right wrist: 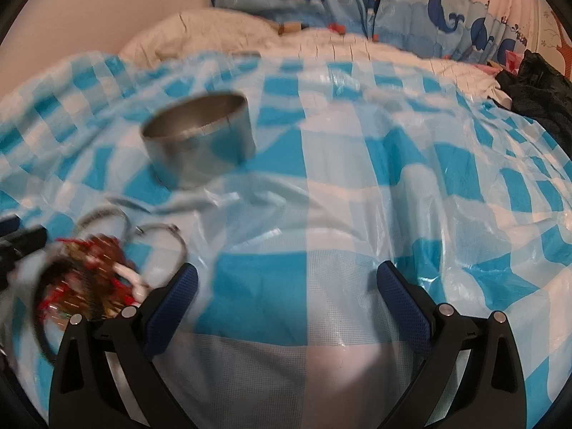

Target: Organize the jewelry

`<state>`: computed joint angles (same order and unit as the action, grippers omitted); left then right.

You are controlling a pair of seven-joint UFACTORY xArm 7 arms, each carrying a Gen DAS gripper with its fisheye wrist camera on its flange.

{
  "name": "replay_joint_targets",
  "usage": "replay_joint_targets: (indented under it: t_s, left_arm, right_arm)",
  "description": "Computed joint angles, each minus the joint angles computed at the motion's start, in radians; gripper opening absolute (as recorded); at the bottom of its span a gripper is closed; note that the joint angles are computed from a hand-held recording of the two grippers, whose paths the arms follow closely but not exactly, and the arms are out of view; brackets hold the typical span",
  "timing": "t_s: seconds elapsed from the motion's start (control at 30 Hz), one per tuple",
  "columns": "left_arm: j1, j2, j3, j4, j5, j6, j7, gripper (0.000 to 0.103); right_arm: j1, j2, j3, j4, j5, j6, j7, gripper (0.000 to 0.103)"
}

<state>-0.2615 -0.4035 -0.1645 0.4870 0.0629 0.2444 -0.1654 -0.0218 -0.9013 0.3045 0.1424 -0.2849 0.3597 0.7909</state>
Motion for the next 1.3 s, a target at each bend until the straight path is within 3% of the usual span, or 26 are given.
replay_joint_targets:
  t_s: [0.1, 0.13, 0.17, 0.23, 0.27, 0.3, 0.33, 0.4, 0.5, 0.63, 0.7, 0.93, 1.07, 1.13, 1.3]
  left_arm:
    - [0.003, -0.007, 0.0, -0.003, 0.003, -0.002, -0.001, 0.095]
    - [0.006, -0.01, 0.002, -0.004, 0.003, -0.002, -0.002, 0.095]
    - [0.009, -0.013, 0.006, -0.005, 0.001, -0.001, -0.003, 0.095]
    - [0.012, -0.018, 0.017, -0.006, -0.005, 0.0, -0.002, 0.095]
    - [0.011, -0.023, 0.027, -0.008, -0.012, 0.001, 0.003, 0.095]
    - [0.011, -0.025, 0.03, -0.008, -0.016, 0.001, 0.007, 0.095]
    - [0.01, -0.028, 0.035, -0.009, -0.02, 0.001, 0.012, 0.095]
    - [0.0, -0.036, 0.046, -0.012, -0.032, 0.001, 0.03, 0.095]
    - [-0.019, -0.046, 0.058, -0.017, -0.052, -0.002, 0.059, 0.095]
    - [-0.027, -0.054, 0.051, -0.018, -0.063, -0.004, 0.077, 0.095]
    - [-0.028, -0.055, 0.049, -0.018, -0.066, -0.005, 0.081, 0.095]
    - [-0.103, -0.033, 0.104, 0.001, -0.145, -0.015, 0.16, 0.095]
    - [-0.228, 0.046, 0.197, 0.069, -0.294, 0.009, 0.297, 0.095]
    - [-0.23, 0.099, 0.19, 0.111, -0.335, 0.018, 0.339, 0.095]
    - [-0.288, 0.231, 0.236, 0.231, -0.578, 0.1, 0.545, 0.091]
  right_arm:
    - [0.104, -0.08, -0.105, -0.063, 0.013, -0.17, -0.047, 0.096]
    - [0.142, -0.081, -0.126, -0.066, 0.048, -0.187, -0.101, 0.096]
    - [0.172, -0.085, -0.134, -0.071, 0.056, -0.218, -0.13, 0.096]
    - [0.178, -0.068, -0.066, -0.051, 0.047, -0.214, -0.167, 0.093]
    - [0.184, -0.057, -0.046, -0.038, 0.034, -0.209, -0.166, 0.082]
    - [0.213, -0.018, -0.067, -0.014, 0.062, -0.163, -0.206, 0.067]
    - [0.272, 0.005, -0.126, -0.005, 0.113, -0.127, -0.249, 0.06]
    - [0.333, -0.008, -0.198, -0.017, 0.172, -0.105, -0.282, 0.056]
    - [0.346, -0.036, -0.224, -0.039, 0.216, -0.109, -0.317, 0.051]
    - [0.364, -0.012, -0.22, -0.042, 0.255, -0.137, -0.365, 0.02]
    - [0.362, -0.007, -0.206, -0.037, 0.265, -0.123, -0.376, 0.01]
    - [0.322, -0.188, -0.195, -0.09, 0.297, -0.087, -0.349, 0.009]
    - [0.25, -0.257, -0.19, -0.094, 0.288, -0.028, -0.335, 0.009]
    - [0.218, -0.263, -0.191, -0.095, 0.286, -0.013, -0.325, 0.009]
    - [0.174, -0.243, -0.179, -0.091, 0.274, 0.008, -0.309, 0.009]
